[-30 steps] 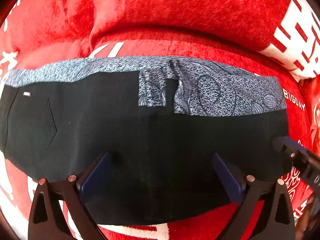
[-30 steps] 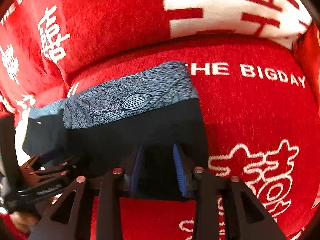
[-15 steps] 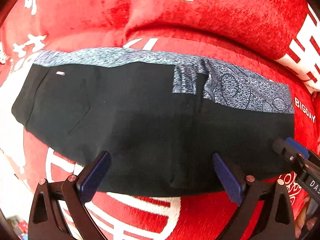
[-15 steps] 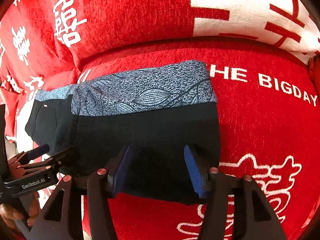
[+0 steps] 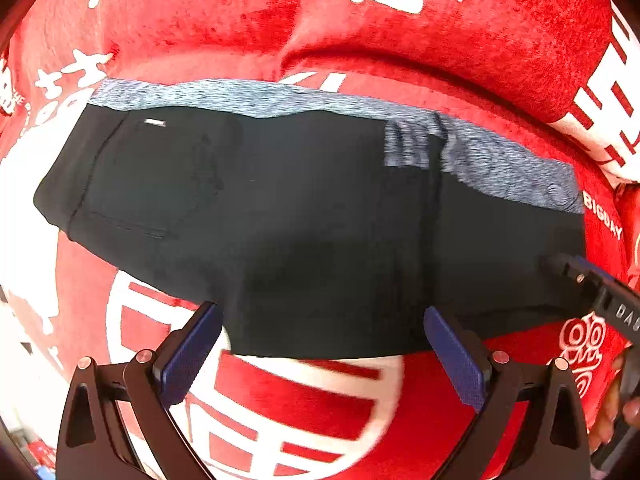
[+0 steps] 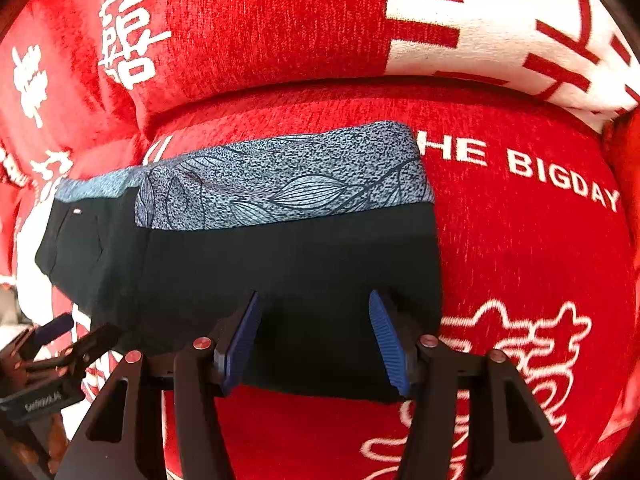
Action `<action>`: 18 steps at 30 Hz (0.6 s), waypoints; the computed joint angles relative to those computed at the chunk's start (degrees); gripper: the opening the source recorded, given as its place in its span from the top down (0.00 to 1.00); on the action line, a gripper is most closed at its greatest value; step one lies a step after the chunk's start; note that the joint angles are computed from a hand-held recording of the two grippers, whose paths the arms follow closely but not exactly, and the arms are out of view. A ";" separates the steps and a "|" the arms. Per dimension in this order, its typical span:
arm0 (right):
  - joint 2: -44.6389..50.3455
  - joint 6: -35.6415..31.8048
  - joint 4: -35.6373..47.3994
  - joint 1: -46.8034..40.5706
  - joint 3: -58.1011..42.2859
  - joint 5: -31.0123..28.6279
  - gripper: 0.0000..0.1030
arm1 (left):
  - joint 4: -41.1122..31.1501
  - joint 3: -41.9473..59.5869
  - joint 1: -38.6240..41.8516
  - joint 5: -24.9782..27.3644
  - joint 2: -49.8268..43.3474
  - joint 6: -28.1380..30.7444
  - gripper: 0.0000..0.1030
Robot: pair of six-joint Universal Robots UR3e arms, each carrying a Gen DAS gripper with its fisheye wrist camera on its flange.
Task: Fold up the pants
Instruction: 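Press and straighten the folded trousers with both grippers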
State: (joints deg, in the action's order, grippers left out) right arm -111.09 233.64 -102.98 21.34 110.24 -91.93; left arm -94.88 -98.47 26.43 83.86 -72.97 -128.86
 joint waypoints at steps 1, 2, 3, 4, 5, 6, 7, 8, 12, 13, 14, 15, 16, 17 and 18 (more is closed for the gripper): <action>1.50 1.42 -0.45 0.92 -1.01 -0.39 0.42 | 0.01 0.66 1.17 -0.01 -0.85 1.58 0.02; 2.95 3.12 -0.84 2.12 -2.24 -0.77 0.42 | -0.13 1.38 2.03 -0.05 -1.79 2.60 0.02; 4.40 4.67 -1.64 3.22 -3.45 -0.82 0.42 | -0.67 2.67 3.29 -0.04 -2.98 4.01 0.02; 6.27 6.23 -2.96 4.38 -4.80 -0.85 0.42 | -0.56 3.43 3.92 -0.07 -4.03 4.76 0.02; 8.32 7.38 -3.88 5.46 -6.40 -1.37 0.42 | -0.97 4.32 4.93 -0.24 -4.64 6.13 0.02; 11.42 8.23 -5.01 6.62 -8.86 -2.35 0.42 | -1.24 5.14 5.95 -0.47 -5.19 7.77 0.02; 13.46 8.51 -5.82 7.05 -10.47 -2.94 0.41 | -1.26 5.68 6.90 -0.63 -5.59 9.51 0.02; 15.80 8.77 -6.58 7.31 -12.45 -3.50 0.42 | -0.81 5.73 7.50 -0.75 -6.04 10.63 0.02; 26.03 5.56 -11.12 5.02 -20.72 -2.26 0.42 | -1.81 6.86 11.15 -1.20 -7.16 15.83 0.02; 28.71 4.47 -10.58 4.74 -23.47 -1.99 0.42 | -2.21 7.18 12.02 -1.21 -7.58 16.64 0.02; 31.14 3.26 -9.54 4.23 -26.01 -1.43 0.44 | -2.70 7.59 12.80 -1.11 -8.09 17.10 0.02; 33.83 2.40 -7.87 3.71 -28.92 -0.82 0.56 | -3.04 7.79 13.30 -1.02 -8.40 17.18 0.02; 36.10 1.87 -5.69 3.09 -31.48 -0.01 0.66 | -3.68 8.36 13.91 -0.97 -8.99 17.13 0.02; 37.70 1.89 -3.57 2.67 -33.37 0.65 0.83 | -4.17 8.91 14.23 -0.97 -9.60 16.87 0.02; 38.37 2.37 -2.29 2.36 -34.32 0.95 0.86 | -4.96 9.67 14.73 -1.00 -10.19 16.73 0.02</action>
